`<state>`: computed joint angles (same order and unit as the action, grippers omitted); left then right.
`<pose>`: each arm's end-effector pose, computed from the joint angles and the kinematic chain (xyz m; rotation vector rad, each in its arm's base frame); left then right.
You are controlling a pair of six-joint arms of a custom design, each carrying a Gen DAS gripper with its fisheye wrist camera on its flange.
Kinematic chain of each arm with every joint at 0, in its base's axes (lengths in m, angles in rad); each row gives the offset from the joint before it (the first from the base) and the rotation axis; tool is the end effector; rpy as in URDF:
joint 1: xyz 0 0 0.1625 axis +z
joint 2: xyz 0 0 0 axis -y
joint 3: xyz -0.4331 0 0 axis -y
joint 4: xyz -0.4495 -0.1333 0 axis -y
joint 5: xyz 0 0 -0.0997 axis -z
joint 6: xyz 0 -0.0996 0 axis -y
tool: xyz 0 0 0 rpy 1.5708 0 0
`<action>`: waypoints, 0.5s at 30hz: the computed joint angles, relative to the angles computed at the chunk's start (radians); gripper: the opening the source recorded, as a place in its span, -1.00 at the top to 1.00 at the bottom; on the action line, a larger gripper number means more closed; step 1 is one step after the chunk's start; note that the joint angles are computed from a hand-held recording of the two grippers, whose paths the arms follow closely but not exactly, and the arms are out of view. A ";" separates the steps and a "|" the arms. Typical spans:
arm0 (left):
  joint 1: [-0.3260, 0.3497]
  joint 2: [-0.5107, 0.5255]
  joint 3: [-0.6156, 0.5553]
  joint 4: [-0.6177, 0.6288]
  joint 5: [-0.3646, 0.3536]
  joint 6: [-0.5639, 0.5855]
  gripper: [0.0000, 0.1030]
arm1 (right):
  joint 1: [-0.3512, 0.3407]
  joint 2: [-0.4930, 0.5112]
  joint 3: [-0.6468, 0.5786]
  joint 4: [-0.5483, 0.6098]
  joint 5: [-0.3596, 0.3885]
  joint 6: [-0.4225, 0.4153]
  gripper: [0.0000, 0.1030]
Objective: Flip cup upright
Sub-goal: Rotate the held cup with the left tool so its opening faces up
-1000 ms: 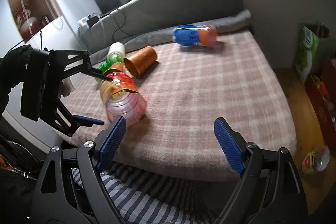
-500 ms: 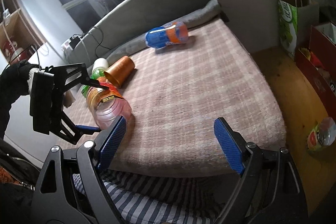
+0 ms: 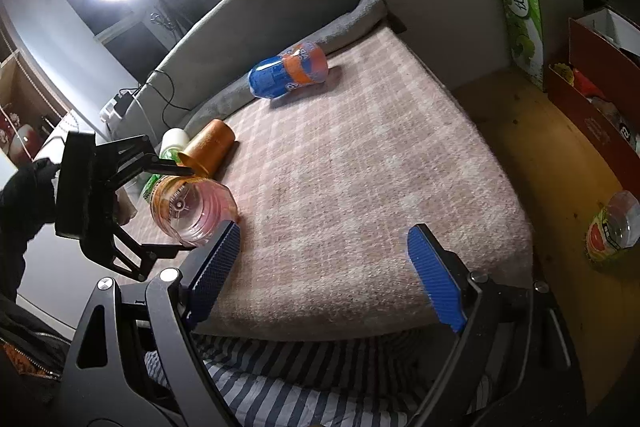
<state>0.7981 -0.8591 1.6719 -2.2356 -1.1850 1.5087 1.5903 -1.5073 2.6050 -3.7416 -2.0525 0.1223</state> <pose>-0.3502 -0.6039 0.0581 2.5696 1.1340 0.3916 0.0941 -0.3557 0.2401 -0.4680 -2.3515 1.4487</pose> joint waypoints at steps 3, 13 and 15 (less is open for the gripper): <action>0.008 0.008 -0.030 0.023 -0.023 -0.071 -0.53 | -0.009 0.002 -0.001 0.007 0.008 0.006 -0.71; 0.053 0.018 -0.088 -0.002 -0.164 -0.313 -0.53 | 0.002 0.009 -0.015 0.027 0.001 -0.011 -0.71; 0.071 0.014 -0.093 -0.027 -0.222 -0.390 -0.53 | 0.001 0.012 -0.019 0.033 0.007 -0.015 -0.71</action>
<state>0.8696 -0.8451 1.5792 -2.2628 -1.4069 1.1185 1.5915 -1.4954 2.5857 -3.7089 -2.0460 0.1071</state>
